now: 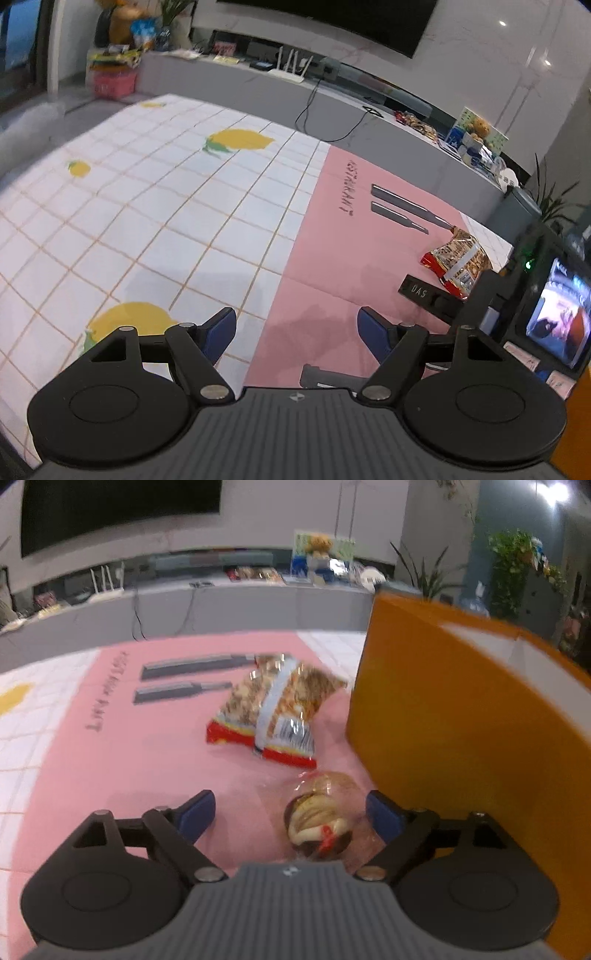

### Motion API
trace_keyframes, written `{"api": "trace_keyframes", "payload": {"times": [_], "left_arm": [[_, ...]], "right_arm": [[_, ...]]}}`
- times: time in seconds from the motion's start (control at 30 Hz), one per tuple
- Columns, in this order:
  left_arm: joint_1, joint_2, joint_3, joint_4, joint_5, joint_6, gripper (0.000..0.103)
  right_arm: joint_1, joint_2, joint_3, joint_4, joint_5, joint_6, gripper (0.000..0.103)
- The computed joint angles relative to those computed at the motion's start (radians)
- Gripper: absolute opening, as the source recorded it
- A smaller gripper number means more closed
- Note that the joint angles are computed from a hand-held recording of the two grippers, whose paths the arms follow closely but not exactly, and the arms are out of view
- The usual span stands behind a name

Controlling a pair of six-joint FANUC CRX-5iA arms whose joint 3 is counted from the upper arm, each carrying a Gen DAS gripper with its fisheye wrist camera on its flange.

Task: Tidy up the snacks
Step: 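Close the right tool on the clear-wrapped bun and lift it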

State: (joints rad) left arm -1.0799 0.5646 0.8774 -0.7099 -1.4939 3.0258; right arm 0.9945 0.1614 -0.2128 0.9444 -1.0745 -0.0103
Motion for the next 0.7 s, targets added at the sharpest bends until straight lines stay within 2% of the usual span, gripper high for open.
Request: {"api": "trace_keyframes", "payload": {"times": [0.07,0.13,0.2,0.23,0.27,0.4,0.57,0.63,0.7], "left_arm": [[0.002,-0.001,-0.003,0.005,-0.002,0.012,0.088],[0.002,-0.001,-0.005,0.004,-0.003,0.014,0.088],[0.001,0.0,-0.003,0.003,-0.004,0.012,0.088],[0.0,0.0,-0.003,0.002,-0.002,0.011,0.088],[0.0,0.0,-0.003,0.001,0.001,0.009,0.088],[-0.001,0.001,-0.003,0.004,0.007,-0.008,0.088],[0.007,-0.015,-0.03,0.031,0.036,0.009,0.088],[0.004,-0.023,-0.042,0.031,0.05,0.014,0.088],[-0.002,-0.026,-0.043,0.023,0.05,0.007,0.088]], "right_arm": [[-0.008,-0.006,-0.034,0.045,0.032,-0.085,0.085],[-0.01,0.002,-0.031,0.054,0.03,-0.092,0.085],[-0.017,-0.012,-0.049,0.064,0.057,-0.106,0.074],[-0.017,-0.018,-0.058,0.076,0.056,-0.104,0.061],[-0.022,-0.026,-0.071,0.088,0.069,-0.098,0.059],[-0.034,-0.073,-0.125,0.106,0.123,-0.033,0.056],[-0.034,-0.198,-0.257,0.123,0.261,0.057,0.055],[-0.04,-0.262,-0.312,0.104,0.344,0.102,0.055],[-0.033,-0.31,-0.351,0.093,0.372,0.137,0.055]]}}
